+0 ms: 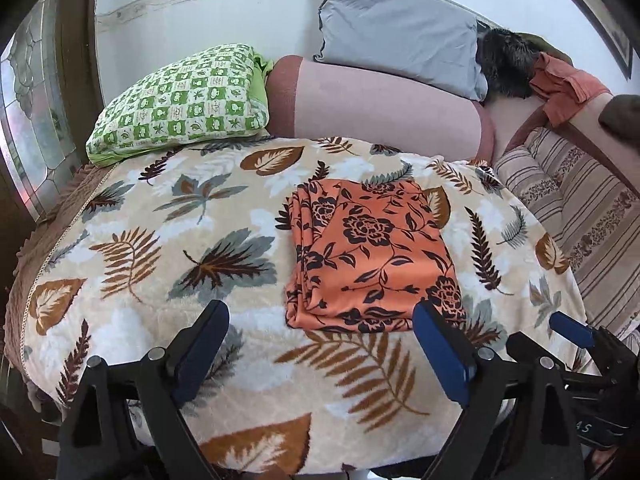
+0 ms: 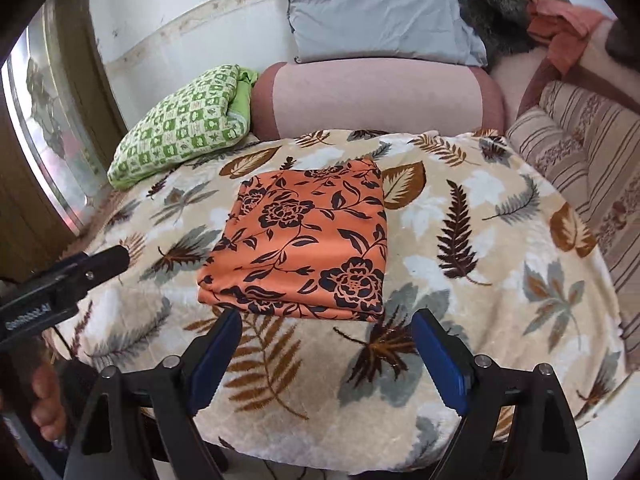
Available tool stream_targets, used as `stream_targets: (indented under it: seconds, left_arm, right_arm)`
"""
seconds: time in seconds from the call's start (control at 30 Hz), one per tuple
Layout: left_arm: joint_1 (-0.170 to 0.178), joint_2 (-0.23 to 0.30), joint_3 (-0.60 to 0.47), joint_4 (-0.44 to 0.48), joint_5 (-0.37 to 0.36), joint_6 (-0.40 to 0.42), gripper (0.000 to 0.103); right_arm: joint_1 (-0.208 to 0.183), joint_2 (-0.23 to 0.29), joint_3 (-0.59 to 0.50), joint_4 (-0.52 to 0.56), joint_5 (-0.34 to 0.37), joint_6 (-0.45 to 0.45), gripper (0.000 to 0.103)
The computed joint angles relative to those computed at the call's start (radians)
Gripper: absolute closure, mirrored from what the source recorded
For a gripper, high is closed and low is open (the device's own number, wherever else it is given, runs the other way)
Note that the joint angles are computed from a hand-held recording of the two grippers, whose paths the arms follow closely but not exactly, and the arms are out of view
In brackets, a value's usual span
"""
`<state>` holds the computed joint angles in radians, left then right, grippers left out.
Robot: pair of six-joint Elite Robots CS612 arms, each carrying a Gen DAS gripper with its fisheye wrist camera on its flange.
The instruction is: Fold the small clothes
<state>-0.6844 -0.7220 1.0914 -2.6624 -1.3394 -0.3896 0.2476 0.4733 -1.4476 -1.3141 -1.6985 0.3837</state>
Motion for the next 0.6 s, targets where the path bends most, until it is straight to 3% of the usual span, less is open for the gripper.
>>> stream_targets:
  seconds: [0.2, 0.33, 0.6]
  left_arm:
    - [-0.005, -0.008, 0.009, -0.005, 0.008, 0.008, 0.004]
    - [-0.012, -0.005, 0.002, 0.009, 0.041, 0.027, 0.004]
    - [-0.013, 0.0, -0.004, -0.012, 0.038, 0.05, 0.004]
  right_arm:
    - [0.001, -0.005, 0.0, 0.013, -0.005, 0.005, 0.014]
    - [0.003, -0.011, 0.006, 0.009, -0.009, -0.005, 0.014]
    - [0.006, -0.025, 0.036, -0.012, -0.01, -0.028, 0.014]
